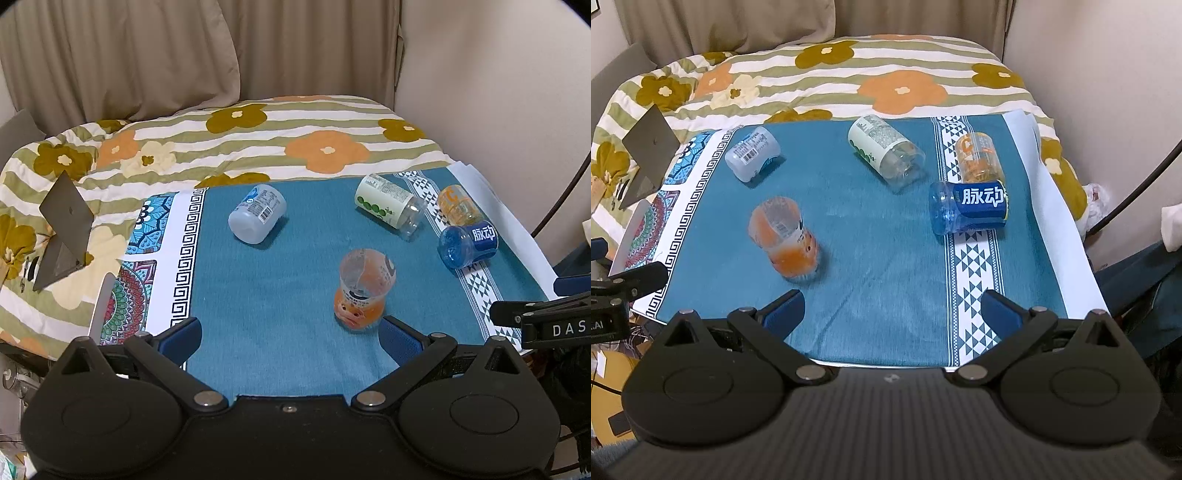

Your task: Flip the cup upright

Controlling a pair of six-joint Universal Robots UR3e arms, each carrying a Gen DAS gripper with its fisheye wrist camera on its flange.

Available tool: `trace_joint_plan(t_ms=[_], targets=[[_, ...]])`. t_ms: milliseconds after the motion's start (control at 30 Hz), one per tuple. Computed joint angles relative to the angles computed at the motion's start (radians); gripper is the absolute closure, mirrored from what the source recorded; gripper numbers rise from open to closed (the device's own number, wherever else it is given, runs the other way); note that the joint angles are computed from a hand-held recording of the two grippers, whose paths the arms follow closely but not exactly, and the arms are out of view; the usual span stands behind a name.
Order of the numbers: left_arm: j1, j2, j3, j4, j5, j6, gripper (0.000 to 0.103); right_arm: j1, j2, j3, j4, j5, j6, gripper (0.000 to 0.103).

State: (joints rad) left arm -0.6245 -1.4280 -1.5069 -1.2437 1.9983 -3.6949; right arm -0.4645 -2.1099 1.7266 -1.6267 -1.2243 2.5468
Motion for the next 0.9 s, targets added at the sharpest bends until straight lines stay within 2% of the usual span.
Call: trace_joint_plan(t_ms=[900], targets=[[-0.007,0.009,-0.005,0.004,0.025,-0.003,0.000,0.019,0.009,-0.015,-0.010,0.001,0.016,0.000]])
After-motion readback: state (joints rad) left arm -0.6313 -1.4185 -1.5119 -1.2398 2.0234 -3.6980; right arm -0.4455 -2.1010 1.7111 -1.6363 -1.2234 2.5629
